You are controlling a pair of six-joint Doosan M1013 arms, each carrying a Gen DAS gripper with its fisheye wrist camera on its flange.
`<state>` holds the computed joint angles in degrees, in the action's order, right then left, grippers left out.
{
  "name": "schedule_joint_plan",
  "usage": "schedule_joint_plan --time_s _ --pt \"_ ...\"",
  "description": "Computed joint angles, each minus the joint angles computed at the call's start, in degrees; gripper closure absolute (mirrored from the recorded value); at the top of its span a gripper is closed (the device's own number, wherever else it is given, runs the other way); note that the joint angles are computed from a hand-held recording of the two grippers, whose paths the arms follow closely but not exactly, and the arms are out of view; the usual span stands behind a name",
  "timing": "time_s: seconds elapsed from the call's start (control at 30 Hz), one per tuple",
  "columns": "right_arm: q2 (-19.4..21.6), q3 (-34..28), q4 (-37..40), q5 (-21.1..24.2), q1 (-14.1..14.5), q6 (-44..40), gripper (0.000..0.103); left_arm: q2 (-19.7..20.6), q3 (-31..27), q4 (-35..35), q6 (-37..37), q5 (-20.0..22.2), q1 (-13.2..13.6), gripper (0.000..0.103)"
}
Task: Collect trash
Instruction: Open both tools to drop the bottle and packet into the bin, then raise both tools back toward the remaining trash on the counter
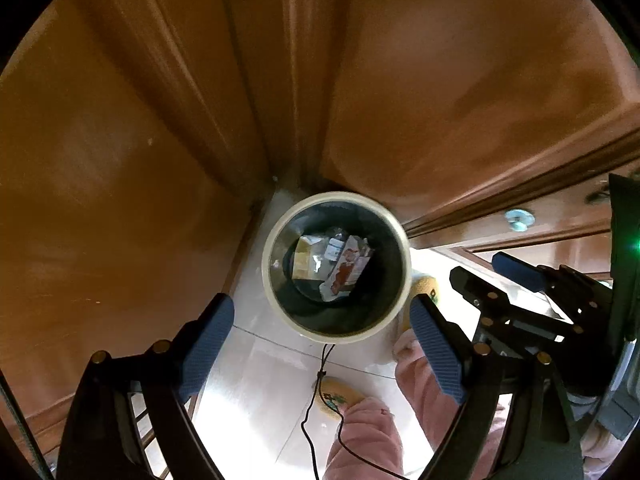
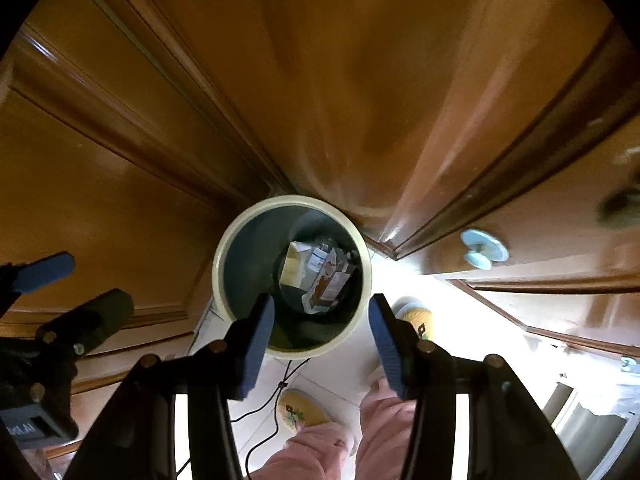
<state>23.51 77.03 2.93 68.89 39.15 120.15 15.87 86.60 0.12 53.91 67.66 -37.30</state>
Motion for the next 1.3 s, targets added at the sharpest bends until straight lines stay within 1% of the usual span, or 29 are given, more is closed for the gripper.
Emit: schedule_joint_plan --time_s 0.23,0.37,0.47,0.53,0.67,0.83,1.03,1.17,1.2,1.3 --pt "-2.8 -2.7 -0.9 2.1 -0.1 1.6 0.053 -1.7 -4.7 1.3 0.3 3.9 -0.7 0.015" --pt "-4.2 -5.7 -1.8 5.4 -0.1 2.1 0.053 -2.2 -9.0 2.1 -0.8 8.7 -1.3 0.015" --pt "-5.3 -8.3 -2.8 7.5 0.0 2.4 0.053 -2.7 -11.9 1.8 -1.6 11.2 -1.5 0.015" --pt "-6.0 -9.7 -3.4 8.1 0.1 2.4 0.053 -2.8 -14.8 2.3 -2.1 13.9 -1.9 0.015" --pt "-7.0 -13.8 -5.3 9.4 0.5 2.2 0.053 -3.1 -19.7 4.2 -2.4 16.4 -2.8 0.015" --pt "-8.0 -18.6 -9.0 9.2 0.9 1.8 0.053 -2.9 -26.5 8.1 -1.4 17.9 -3.9 0.014" --pt "-8.5 -24.4 -14.6 8.5 1.4 1.3 0.053 -1.5 -35.1 11.9 1.4 17.6 -5.2 0.009" --pt "-8.8 -26.8 -16.7 7.3 0.5 0.9 0.053 0.6 -41.7 14.4 3.6 18.2 -6.3 0.006" --pt "-8.3 -28.5 -16.7 7.5 -0.1 0.6 0.053 1.2 -43.4 14.8 4.1 18.2 -6.6 0.006" --pt "-7.8 -30.7 -16.8 7.4 -1.3 0.5 0.049 4.1 -49.8 15.9 6.4 19.3 -6.7 0.005"
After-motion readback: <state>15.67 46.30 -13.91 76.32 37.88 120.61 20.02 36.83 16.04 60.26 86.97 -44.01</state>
